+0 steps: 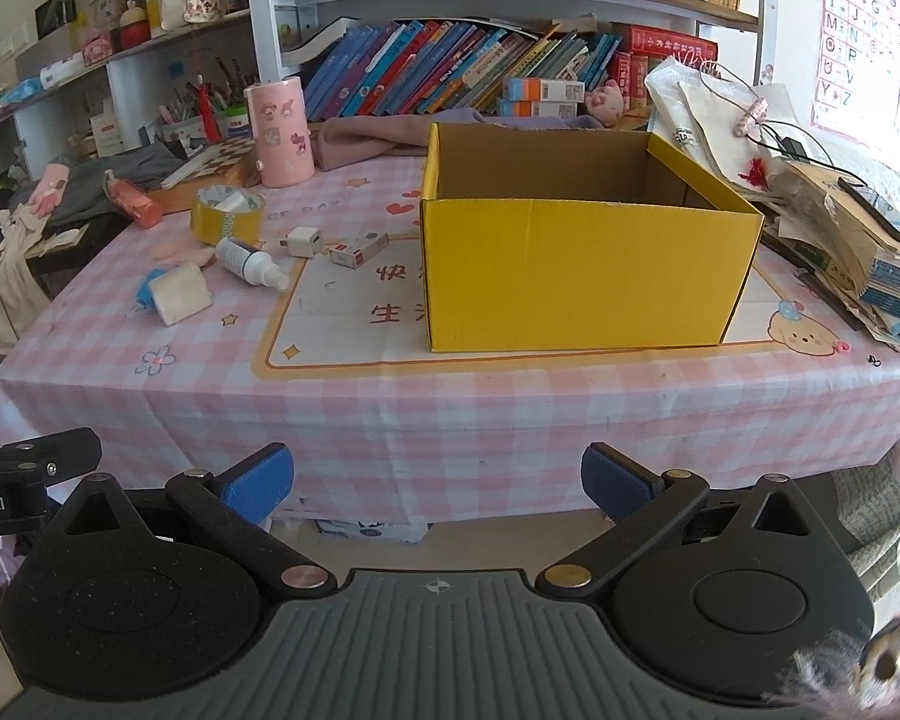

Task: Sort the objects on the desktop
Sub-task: 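Move both tools toward the cluttered objects beside the yellow box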

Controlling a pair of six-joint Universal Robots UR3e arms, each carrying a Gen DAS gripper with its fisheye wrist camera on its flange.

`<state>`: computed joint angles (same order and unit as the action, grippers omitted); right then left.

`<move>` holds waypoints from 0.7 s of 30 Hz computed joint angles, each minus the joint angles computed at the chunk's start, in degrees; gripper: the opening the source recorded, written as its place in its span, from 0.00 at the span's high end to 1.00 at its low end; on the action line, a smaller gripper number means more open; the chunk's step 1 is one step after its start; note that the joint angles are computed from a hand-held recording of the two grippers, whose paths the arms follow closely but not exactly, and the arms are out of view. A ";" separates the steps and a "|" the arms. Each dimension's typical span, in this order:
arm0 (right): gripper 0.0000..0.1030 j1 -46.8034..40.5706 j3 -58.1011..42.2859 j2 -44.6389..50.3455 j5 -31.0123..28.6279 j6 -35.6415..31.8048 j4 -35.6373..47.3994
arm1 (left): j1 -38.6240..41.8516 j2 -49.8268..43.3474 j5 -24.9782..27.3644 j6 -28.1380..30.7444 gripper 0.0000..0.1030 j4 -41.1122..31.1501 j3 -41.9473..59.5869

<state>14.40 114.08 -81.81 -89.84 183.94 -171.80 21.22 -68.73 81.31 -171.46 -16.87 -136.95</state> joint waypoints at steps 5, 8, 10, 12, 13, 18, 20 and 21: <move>0.00 0.04 -0.44 0.21 -0.15 0.44 0.55 | -0.01 -0.59 0.07 0.53 0.00 0.03 0.22; 0.00 0.19 -0.87 0.37 -0.22 0.46 1.08 | -0.07 -0.71 0.16 0.55 0.00 0.07 0.25; 0.00 0.34 -1.37 0.45 -0.30 0.38 1.61 | -0.05 -0.90 0.19 0.64 0.00 -0.01 0.31; 0.00 0.29 -1.42 0.43 -0.19 0.26 1.74 | -0.10 -1.19 0.20 0.66 0.00 -0.08 0.46; 0.00 0.29 -1.42 0.43 -0.19 0.26 1.74 | -0.04 -1.20 0.20 0.73 0.00 -0.16 0.48; 0.00 0.46 -1.50 0.63 -0.61 0.44 1.51 | -0.25 -1.50 0.53 0.62 0.00 -0.15 0.78; 0.00 0.50 -1.51 0.65 -0.72 0.43 1.53 | -0.24 -1.46 0.48 0.64 0.00 -0.20 0.78; 0.00 0.57 -1.58 0.70 -0.94 0.40 1.55 | -0.16 -1.43 0.38 0.74 0.00 -0.23 0.77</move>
